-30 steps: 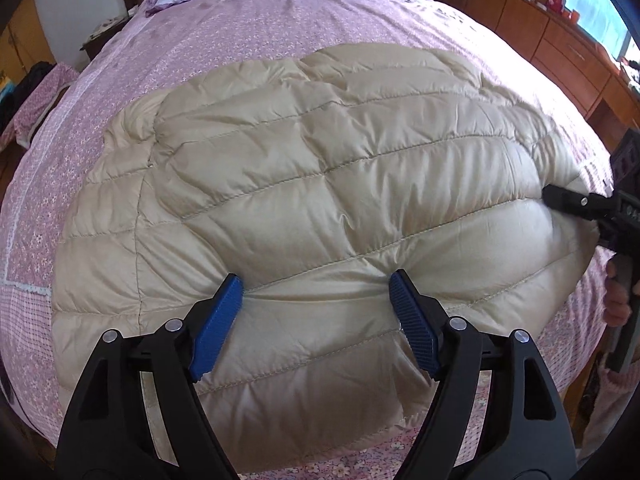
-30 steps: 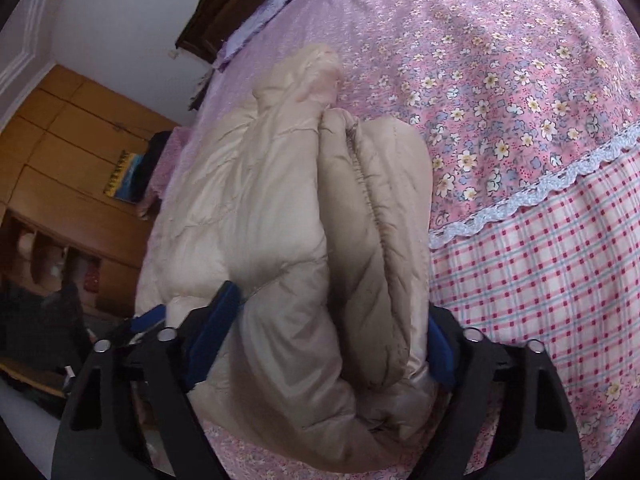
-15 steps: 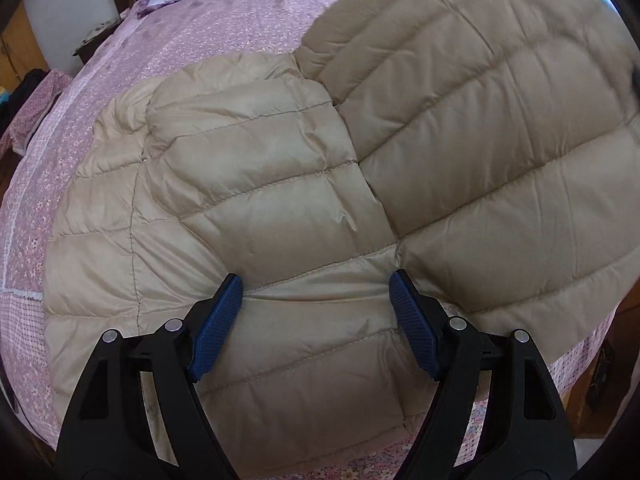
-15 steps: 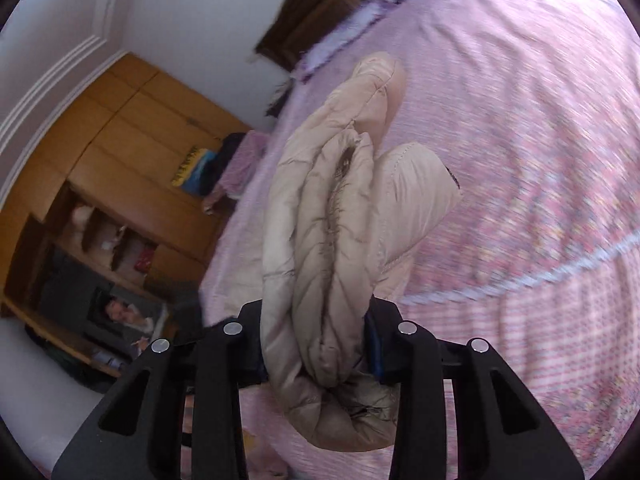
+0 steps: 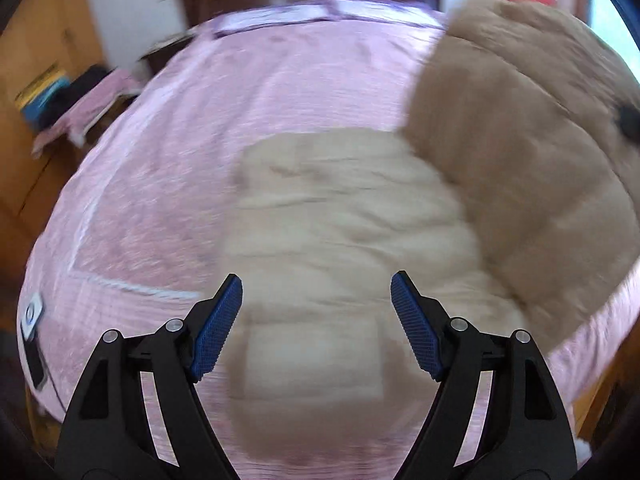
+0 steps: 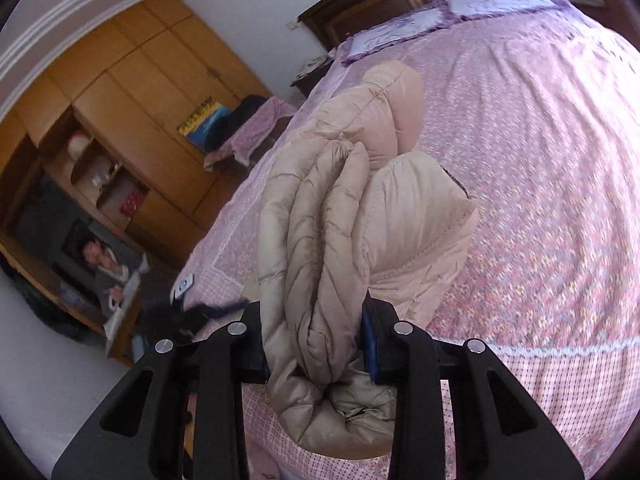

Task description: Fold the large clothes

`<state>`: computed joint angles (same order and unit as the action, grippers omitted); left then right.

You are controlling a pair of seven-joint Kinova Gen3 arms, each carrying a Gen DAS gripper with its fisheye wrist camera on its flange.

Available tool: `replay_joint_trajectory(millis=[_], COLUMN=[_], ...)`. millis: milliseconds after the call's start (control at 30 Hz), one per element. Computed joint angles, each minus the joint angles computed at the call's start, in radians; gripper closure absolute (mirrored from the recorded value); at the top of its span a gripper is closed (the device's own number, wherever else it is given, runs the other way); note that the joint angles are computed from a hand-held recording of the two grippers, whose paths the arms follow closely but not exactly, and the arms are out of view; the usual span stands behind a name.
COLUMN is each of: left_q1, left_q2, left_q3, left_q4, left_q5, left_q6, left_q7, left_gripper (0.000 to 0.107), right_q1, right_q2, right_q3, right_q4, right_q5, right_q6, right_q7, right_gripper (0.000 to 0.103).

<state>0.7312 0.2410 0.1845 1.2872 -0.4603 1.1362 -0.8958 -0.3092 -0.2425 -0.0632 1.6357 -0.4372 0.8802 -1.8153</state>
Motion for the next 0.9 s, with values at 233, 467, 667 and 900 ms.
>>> replay_joint_trajectory(millis=[233, 467, 667, 900], left_q1=[-0.275, -0.249, -0.251, -0.296], left_q2=[-0.009, 0.0, 0.003, -0.086], left_q3=[0.054, -0.008, -0.01, -0.035], left_q4=[0.089, 0.096, 0.085, 0.164], left_q5=[0.273, 0.381, 0.397, 0.402], left_q6=[-0.13, -0.166, -0.162, -0.179], left_q7=[-0.102, -0.198, -0.22, -0.175], left_gripper=[0.075, 0.078, 0.078, 0.074], right_q1=[-0.033, -0.103, -0.197, -0.225], right_q2=[0.101, 0.24, 0.39, 0.528], right_q3=[-0.083, -0.137, -0.158, -0.149], right_q4=[-0.128, -0.258, -0.38, -0.452], right_q5=[0.082, 0.147, 0.245, 0.207], right_q6=[0.031, 0.041, 0.091, 0.143], right_q7=[-0.061, -0.114, -0.177, -0.181], right_gripper=[0.07, 0.07, 0.07, 0.07])
